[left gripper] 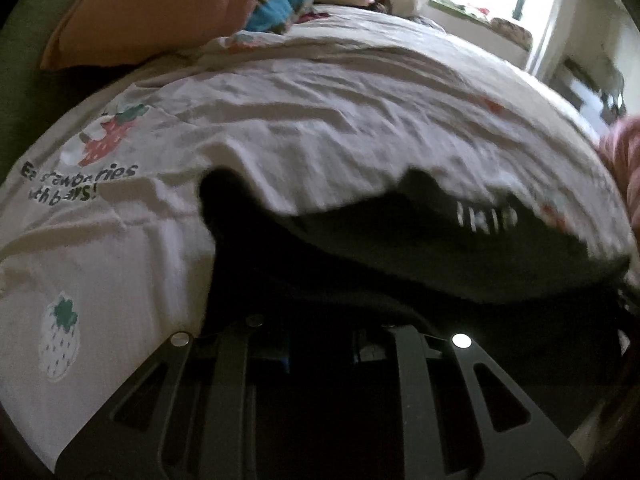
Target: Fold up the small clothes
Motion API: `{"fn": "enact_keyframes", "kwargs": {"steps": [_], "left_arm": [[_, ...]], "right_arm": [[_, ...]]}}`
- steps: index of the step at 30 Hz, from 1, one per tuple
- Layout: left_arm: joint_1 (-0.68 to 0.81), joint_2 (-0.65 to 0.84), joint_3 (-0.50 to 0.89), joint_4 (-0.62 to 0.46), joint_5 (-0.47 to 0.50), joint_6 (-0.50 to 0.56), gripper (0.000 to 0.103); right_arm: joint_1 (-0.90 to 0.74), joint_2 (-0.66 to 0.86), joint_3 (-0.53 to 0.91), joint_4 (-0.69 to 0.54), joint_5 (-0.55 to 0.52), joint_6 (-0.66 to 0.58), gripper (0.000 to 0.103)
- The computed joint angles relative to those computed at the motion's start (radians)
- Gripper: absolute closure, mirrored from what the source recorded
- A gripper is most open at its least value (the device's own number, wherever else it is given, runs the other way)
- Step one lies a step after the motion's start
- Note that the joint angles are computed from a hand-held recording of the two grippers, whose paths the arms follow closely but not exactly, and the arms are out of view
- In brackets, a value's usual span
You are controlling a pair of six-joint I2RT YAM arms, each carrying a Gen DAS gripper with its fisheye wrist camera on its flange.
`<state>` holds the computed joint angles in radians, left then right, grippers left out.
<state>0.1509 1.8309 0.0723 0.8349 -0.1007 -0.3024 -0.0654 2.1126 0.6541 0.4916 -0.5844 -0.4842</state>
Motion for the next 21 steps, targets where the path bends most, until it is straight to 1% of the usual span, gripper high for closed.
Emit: {"fn": "enact_keyframes", "kwargs": {"steps": [3, 5, 8, 9, 10, 11, 12, 13, 15, 17, 19, 20, 21], "left_arm": [[0.082, -0.077, 0.030, -0.086, 0.033, 0.030, 0.090], [0.129, -0.123, 0.036, -0.123, 0.056, 0.041, 0.087], [0.223, -0.176, 0.031, -0.152, 0.116, 0.065, 0.087], [0.247, -0.174, 0.030, -0.150, 0.139, 0.074, 0.085], [0.267, -0.165, 0.027, -0.141, 0.163, 0.084, 0.080], [0.285, -0.144, 0.029, -0.128, 0.185, 0.096, 0.074], [0.299, -0.110, 0.032, -0.109, 0.206, 0.109, 0.072], [0.311, -0.077, 0.035, -0.086, 0.227, 0.118, 0.070], [0.353, 0.023, 0.061, -0.048, 0.301, 0.128, 0.063], [0.357, 0.096, 0.076, -0.009, 0.321, 0.123, 0.053], [0.338, 0.139, 0.083, 0.026, 0.309, 0.119, 0.053], [0.325, 0.150, 0.079, 0.044, 0.296, 0.118, 0.053], [0.301, 0.160, 0.073, 0.071, 0.264, 0.115, 0.055]], "right_arm": [[-0.017, 0.013, 0.026, 0.050, 0.002, 0.062, 0.081], [-0.042, 0.029, 0.047, 0.055, -0.008, 0.087, 0.079], [-0.063, 0.053, 0.086, 0.024, 0.004, 0.105, 0.079], [-0.072, 0.059, 0.104, 0.000, 0.011, 0.106, 0.076], [-0.078, 0.063, 0.112, -0.015, 0.014, 0.106, 0.074], [-0.082, 0.066, 0.120, -0.027, 0.017, 0.110, 0.069], [-0.088, 0.074, 0.139, -0.059, 0.010, 0.106, 0.065], [-0.095, 0.076, 0.140, -0.071, 0.003, 0.097, 0.064], [-0.090, 0.088, 0.153, -0.092, 0.001, 0.093, 0.063], [-0.087, 0.095, 0.160, -0.113, -0.007, 0.074, 0.063], [-0.083, 0.097, 0.159, -0.113, -0.004, 0.069, 0.063], [-0.083, 0.097, 0.159, -0.116, -0.008, 0.065, 0.069], [-0.085, 0.095, 0.161, -0.125, -0.019, 0.060, 0.086]]}}
